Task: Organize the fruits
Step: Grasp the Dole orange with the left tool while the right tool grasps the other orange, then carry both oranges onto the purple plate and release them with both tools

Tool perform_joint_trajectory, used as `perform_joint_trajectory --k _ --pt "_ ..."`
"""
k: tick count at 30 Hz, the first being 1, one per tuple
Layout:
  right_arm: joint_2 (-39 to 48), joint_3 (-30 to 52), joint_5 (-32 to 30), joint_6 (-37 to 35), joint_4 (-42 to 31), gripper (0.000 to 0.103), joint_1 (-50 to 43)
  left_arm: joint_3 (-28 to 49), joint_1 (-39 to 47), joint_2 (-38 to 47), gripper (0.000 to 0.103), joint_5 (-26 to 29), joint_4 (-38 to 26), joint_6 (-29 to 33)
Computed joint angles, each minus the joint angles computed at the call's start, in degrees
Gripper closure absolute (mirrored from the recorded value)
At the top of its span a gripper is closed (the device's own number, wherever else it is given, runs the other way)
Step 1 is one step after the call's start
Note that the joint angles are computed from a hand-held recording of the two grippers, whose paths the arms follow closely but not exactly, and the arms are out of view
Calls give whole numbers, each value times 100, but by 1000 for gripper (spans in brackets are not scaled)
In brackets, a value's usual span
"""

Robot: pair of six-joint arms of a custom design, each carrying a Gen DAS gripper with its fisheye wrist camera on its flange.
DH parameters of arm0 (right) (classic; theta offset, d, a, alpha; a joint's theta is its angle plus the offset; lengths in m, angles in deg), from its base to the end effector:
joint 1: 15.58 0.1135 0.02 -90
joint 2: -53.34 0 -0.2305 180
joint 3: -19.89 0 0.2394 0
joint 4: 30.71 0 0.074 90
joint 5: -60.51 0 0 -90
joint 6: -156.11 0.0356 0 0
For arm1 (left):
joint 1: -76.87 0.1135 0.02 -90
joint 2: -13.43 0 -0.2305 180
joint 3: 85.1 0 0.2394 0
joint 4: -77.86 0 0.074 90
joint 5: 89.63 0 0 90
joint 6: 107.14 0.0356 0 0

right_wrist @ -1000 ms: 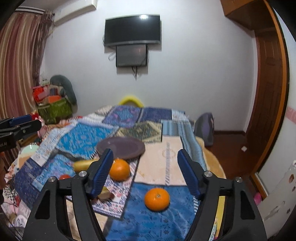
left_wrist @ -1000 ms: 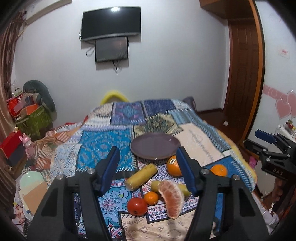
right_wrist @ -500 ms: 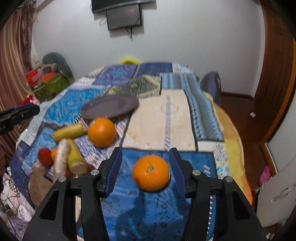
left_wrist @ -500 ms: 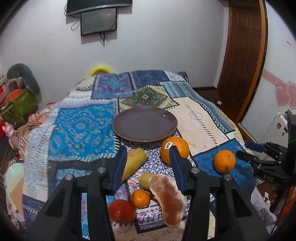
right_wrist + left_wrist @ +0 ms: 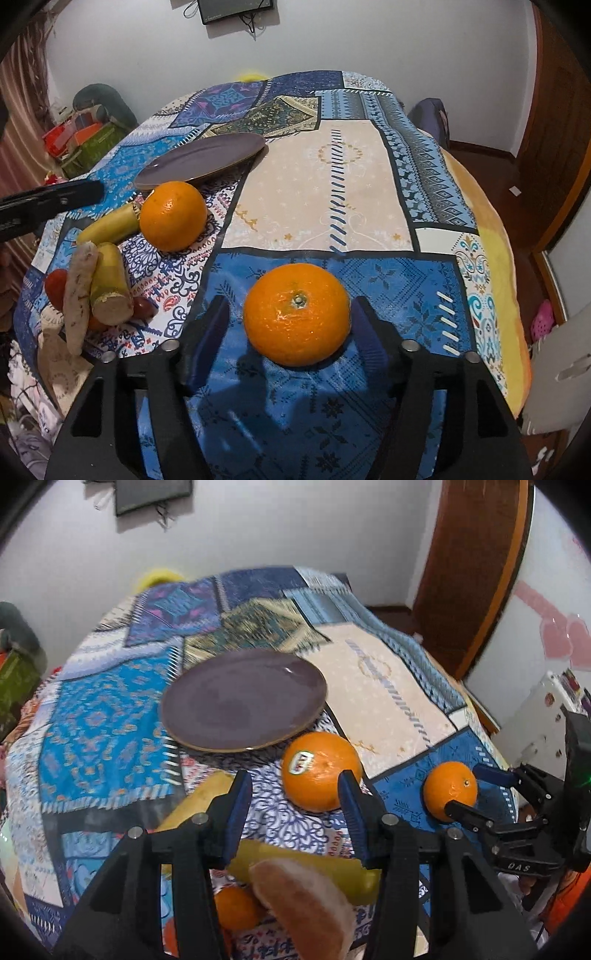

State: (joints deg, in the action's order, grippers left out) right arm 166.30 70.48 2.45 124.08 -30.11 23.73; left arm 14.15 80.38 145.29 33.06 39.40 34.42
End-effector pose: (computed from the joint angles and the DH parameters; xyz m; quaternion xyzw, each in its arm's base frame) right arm 0.2210 0.1566 0.0218 0.2174 0.9092 -0.0003 0.3552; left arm 0.4096 0.0059 0.0578 0.4276 0.8457 -0.1732 0.2683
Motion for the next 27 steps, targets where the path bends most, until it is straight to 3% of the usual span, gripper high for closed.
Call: perform_joint_trajectory --k 3,6,12,17,20,27 --pt "99 23 -133 -59 99 31 -97 261 -229 232 53 -253 -164 -48" --pt "224 -13 -329 -89 325 31 -205 530 -422 457 38 -524 -309 -176" --pt "372 -102 -631 -35 669 31 -325 608 -642 641 36 -789 -158 -249" --pt "413 -170 -672 67 869 31 -329 873 -796 849 35 -948 -424 -255" --pt "413 -157 -682 3 860 39 -335 1069 -884 1029 34 -1121 -526 -360" --pt "456 -272 -664 -14 1127 40 -353 1634 -969 1392 34 -1115 -880 -743"
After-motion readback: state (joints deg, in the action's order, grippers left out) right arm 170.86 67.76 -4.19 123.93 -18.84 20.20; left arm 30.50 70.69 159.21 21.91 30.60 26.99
